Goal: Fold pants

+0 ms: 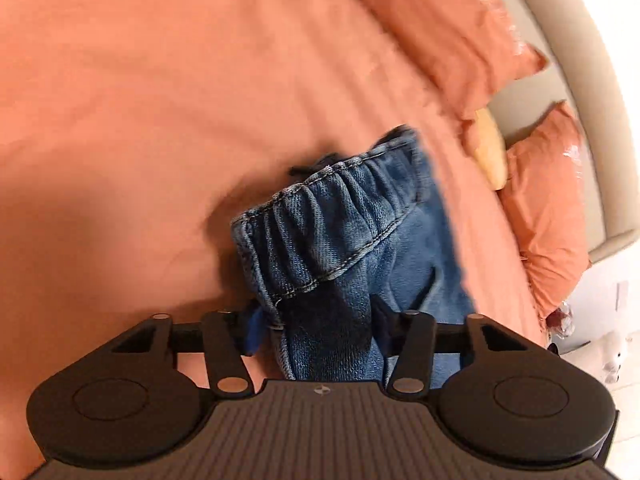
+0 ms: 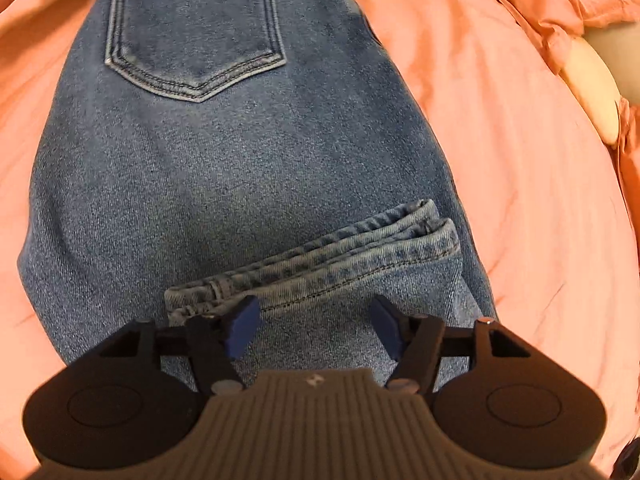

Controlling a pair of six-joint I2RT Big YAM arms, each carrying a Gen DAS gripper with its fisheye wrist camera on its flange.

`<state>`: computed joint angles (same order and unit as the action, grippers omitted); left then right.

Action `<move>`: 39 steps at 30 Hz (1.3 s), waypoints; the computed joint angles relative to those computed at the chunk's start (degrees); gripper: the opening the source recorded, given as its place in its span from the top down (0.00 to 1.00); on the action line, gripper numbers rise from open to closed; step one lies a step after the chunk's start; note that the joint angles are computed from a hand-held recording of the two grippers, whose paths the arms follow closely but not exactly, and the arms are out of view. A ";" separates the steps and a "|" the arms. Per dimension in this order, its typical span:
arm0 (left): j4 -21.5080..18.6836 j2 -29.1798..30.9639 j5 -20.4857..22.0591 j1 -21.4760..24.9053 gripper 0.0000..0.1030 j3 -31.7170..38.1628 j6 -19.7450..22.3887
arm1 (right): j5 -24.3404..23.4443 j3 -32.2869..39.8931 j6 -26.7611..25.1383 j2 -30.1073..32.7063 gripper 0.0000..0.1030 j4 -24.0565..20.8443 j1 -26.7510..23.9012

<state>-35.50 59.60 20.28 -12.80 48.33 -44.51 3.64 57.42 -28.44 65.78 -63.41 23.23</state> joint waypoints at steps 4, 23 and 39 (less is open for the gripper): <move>-1.09 -2.61 -3.97 -3.21 0.50 3.14 5.42 | -3.16 -0.70 0.20 -0.67 0.43 0.44 -3.25; -13.21 8.25 -37.14 -38.61 0.58 34.67 19.63 | -23.18 -7.87 -3.91 -22.77 0.49 -4.87 -34.52; -25.20 41.45 -48.55 -61.04 0.61 59.46 36.25 | -37.95 -10.04 -30.56 -24.86 0.50 -18.78 -74.54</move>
